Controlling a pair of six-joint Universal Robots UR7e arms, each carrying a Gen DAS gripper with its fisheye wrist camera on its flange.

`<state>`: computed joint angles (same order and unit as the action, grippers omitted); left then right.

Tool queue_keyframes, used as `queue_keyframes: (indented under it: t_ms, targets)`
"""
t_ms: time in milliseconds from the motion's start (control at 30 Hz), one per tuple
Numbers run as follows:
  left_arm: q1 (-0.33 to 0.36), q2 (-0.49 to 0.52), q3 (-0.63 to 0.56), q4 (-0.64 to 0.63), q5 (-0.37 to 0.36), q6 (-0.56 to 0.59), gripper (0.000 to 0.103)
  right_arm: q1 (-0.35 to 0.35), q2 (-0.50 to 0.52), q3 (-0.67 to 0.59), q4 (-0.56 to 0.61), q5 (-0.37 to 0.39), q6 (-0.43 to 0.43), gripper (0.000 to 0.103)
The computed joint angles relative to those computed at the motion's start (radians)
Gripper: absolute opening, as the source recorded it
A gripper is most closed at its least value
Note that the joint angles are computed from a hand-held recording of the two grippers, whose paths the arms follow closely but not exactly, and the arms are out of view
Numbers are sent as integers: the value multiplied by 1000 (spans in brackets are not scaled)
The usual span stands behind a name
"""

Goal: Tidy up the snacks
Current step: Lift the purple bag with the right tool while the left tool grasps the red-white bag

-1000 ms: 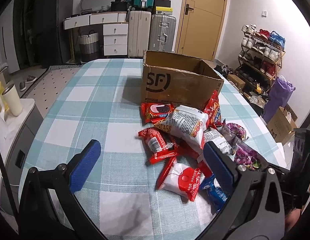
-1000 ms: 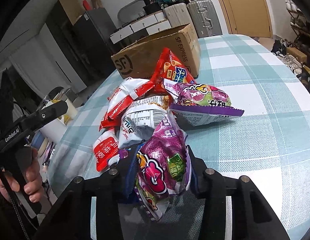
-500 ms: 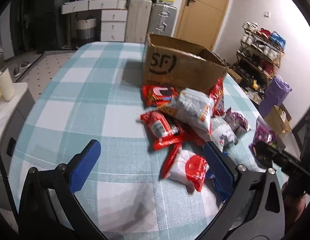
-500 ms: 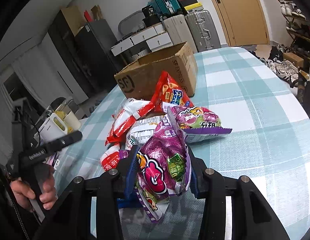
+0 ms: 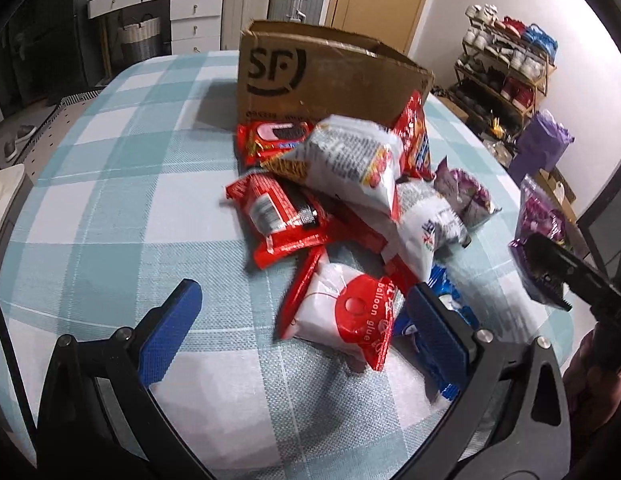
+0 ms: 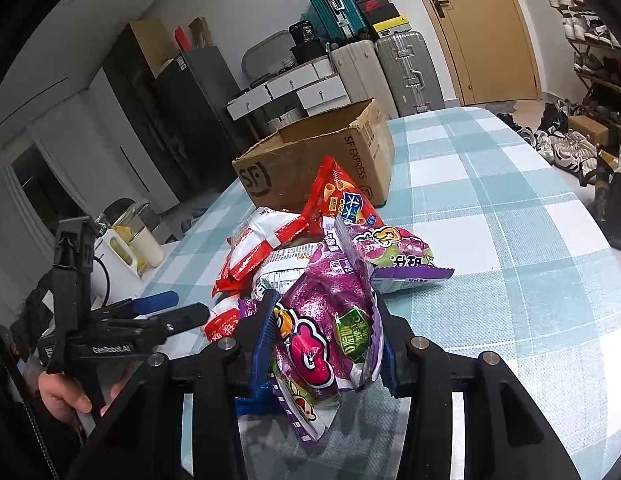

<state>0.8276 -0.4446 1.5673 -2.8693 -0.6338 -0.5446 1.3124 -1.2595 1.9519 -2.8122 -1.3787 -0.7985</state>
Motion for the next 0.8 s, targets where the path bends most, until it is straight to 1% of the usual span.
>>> queue_keyframes:
  t_ms: [267, 367, 533, 633, 733, 800]
  targets:
    - [13, 26, -45, 64, -3, -14, 102, -12, 2, -2, 7, 13, -5, 44]
    - [13, 34, -55, 82, -5, -17, 99, -15, 2, 1, 5, 15, -12, 44]
    - [16, 43, -67, 97, -14, -19, 97, -18, 1, 0, 13, 18, -9, 44]
    - [17, 45, -70, 100, -20, -20, 91, -19, 4, -3, 16, 18, -10, 44]
    - [22, 42, -69, 86, -46, -9, 83, -19, 6, -5, 18, 18, -10, 44]
    - [22, 39, -60, 61, -63, 8, 73, -20, 5, -5, 17, 19, -11, 44]
